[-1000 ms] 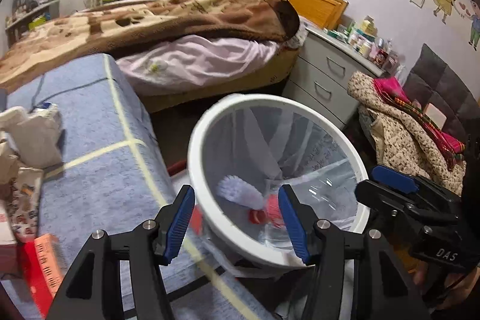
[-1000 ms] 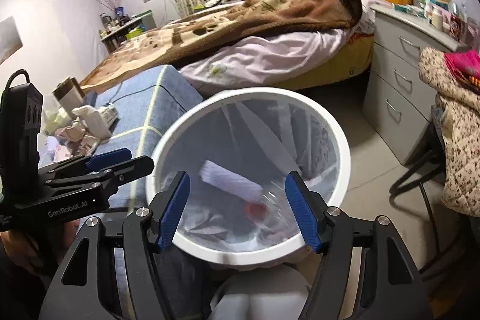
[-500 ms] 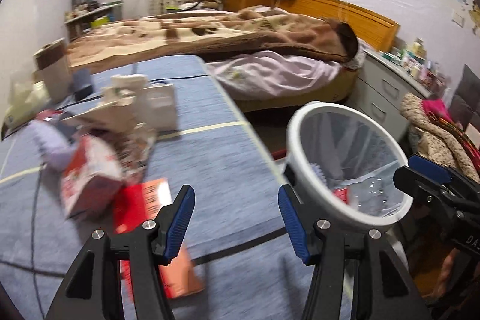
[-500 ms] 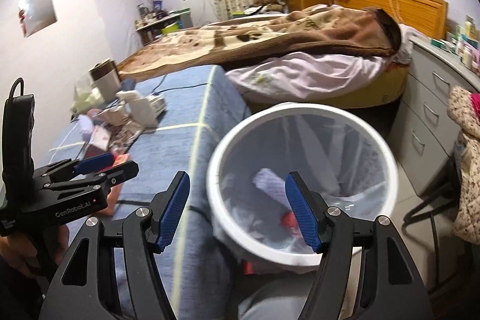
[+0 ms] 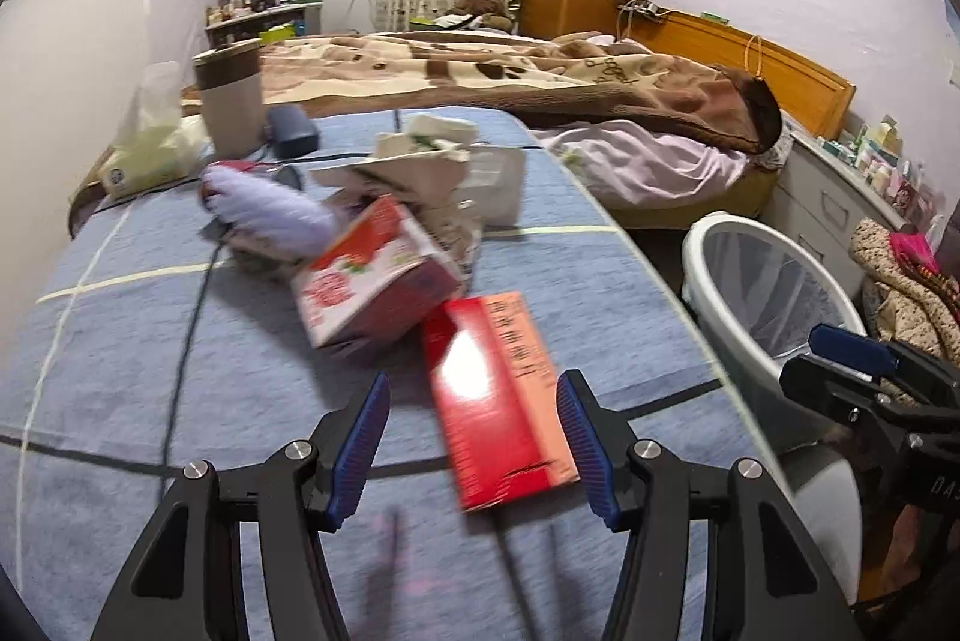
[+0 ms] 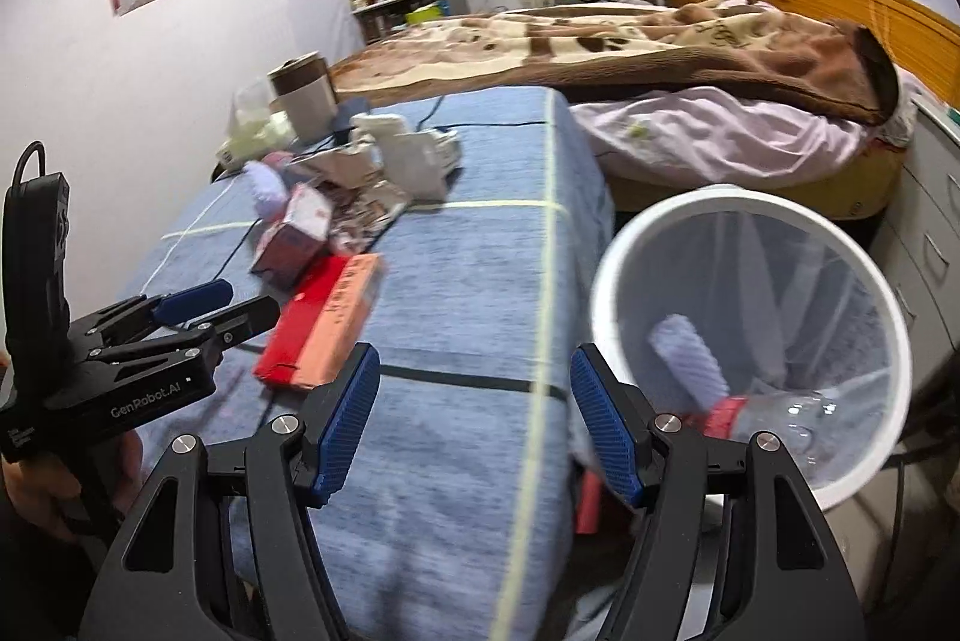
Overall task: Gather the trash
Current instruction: 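Move both tools back over the table toward the red box and carton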
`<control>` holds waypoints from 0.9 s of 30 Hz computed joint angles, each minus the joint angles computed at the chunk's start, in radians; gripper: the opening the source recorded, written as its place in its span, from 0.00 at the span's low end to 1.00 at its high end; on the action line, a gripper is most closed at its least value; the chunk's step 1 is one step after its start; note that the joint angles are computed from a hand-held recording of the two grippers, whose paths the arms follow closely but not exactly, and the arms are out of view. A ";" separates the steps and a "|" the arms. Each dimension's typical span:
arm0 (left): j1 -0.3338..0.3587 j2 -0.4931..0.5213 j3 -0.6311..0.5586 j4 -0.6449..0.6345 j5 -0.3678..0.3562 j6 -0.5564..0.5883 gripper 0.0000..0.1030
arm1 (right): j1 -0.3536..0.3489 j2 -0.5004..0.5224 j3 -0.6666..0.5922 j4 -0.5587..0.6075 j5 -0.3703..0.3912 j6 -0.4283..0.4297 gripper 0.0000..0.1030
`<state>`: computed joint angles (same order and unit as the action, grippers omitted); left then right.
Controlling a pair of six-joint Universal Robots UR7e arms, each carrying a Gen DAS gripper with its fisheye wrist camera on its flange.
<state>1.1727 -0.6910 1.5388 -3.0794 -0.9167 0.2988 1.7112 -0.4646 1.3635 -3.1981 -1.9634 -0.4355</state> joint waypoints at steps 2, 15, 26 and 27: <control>0.007 -0.015 0.015 -0.007 0.005 -0.003 0.56 | 0.005 0.012 -0.014 0.020 0.002 0.005 0.66; 0.058 -0.091 0.053 -0.007 0.027 -0.064 0.56 | 0.040 0.116 -0.160 0.160 0.002 0.024 0.66; 0.095 -0.125 0.055 -0.021 -0.015 -0.047 0.56 | 0.062 0.230 -0.332 0.281 -0.032 0.065 0.66; 0.098 -0.127 0.055 -0.022 -0.019 -0.046 0.56 | 0.064 0.238 -0.344 0.289 -0.037 0.064 0.66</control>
<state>1.2710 -0.8183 1.5935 -3.1016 -0.9362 0.2532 1.7752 -0.2269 1.0197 -2.9086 -2.0003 -0.3710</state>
